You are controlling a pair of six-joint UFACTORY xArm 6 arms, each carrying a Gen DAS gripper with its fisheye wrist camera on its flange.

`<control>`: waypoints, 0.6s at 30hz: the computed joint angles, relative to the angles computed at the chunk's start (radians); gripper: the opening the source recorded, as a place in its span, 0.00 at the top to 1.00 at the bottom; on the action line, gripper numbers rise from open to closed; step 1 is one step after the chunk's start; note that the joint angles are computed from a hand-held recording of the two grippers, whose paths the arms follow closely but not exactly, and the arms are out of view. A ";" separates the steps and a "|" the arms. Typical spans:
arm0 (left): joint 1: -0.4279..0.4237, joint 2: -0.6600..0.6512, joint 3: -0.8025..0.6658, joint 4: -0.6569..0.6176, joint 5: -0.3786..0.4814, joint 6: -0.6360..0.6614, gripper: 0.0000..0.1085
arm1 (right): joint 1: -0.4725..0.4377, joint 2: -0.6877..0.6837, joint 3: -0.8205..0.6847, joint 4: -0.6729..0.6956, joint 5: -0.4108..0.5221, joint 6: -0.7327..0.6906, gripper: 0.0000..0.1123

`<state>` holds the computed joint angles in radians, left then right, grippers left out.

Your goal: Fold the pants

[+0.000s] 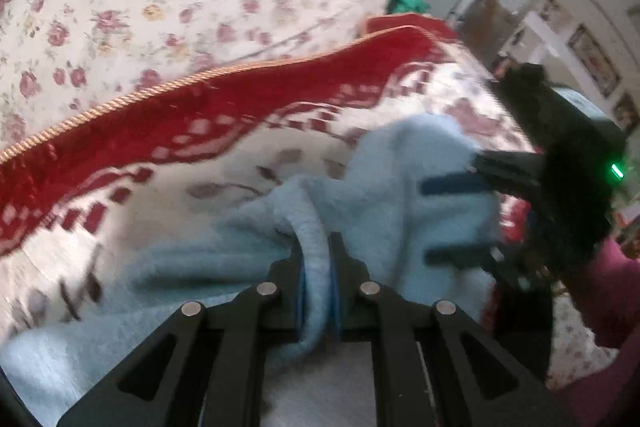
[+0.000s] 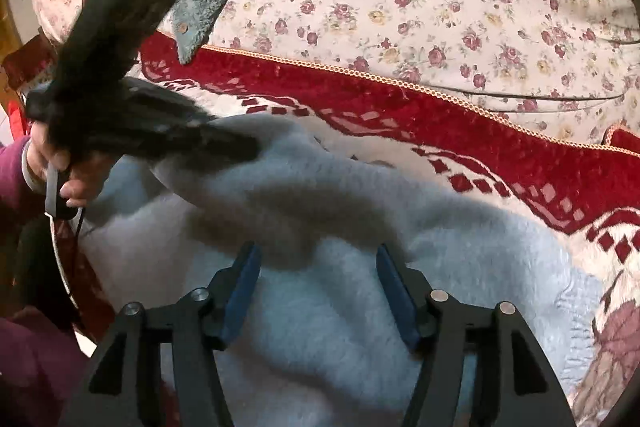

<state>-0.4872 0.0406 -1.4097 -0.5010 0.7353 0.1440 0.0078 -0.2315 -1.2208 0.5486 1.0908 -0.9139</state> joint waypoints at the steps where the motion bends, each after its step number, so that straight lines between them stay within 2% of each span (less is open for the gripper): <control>1: -0.008 -0.019 0.023 0.000 -0.014 0.005 0.91 | -0.011 -0.003 -0.003 0.013 0.015 0.004 0.41; 4: -0.041 -0.086 0.097 -0.013 -0.080 0.071 0.91 | -0.064 0.014 -0.045 0.122 0.105 0.032 0.41; 7: -0.049 -0.083 0.093 0.022 -0.089 0.067 0.91 | -0.088 0.042 -0.078 0.171 0.186 0.065 0.41; 10: -0.031 -0.059 0.074 -0.036 -0.093 0.071 0.91 | -0.051 0.019 -0.042 0.109 0.135 0.076 0.41; 13: -0.027 -0.057 0.071 -0.022 -0.134 0.074 0.92 | -0.044 0.007 -0.037 0.128 0.139 0.061 0.41; 15: -0.025 -0.040 0.054 0.030 -0.173 0.047 0.92 | -0.053 0.023 -0.058 0.158 0.164 0.063 0.41; 16: -0.026 -0.023 0.040 0.097 -0.204 0.012 0.92 | -0.054 0.037 -0.070 0.168 0.175 0.072 0.41; 18: -0.014 0.031 -0.008 0.169 -0.212 -0.046 0.92 | -0.036 0.047 -0.064 0.147 0.134 0.116 0.41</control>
<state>-0.5009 0.0717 -1.4172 -0.3325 0.5228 0.0980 -0.0280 -0.1849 -1.2852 0.6955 1.2244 -0.7982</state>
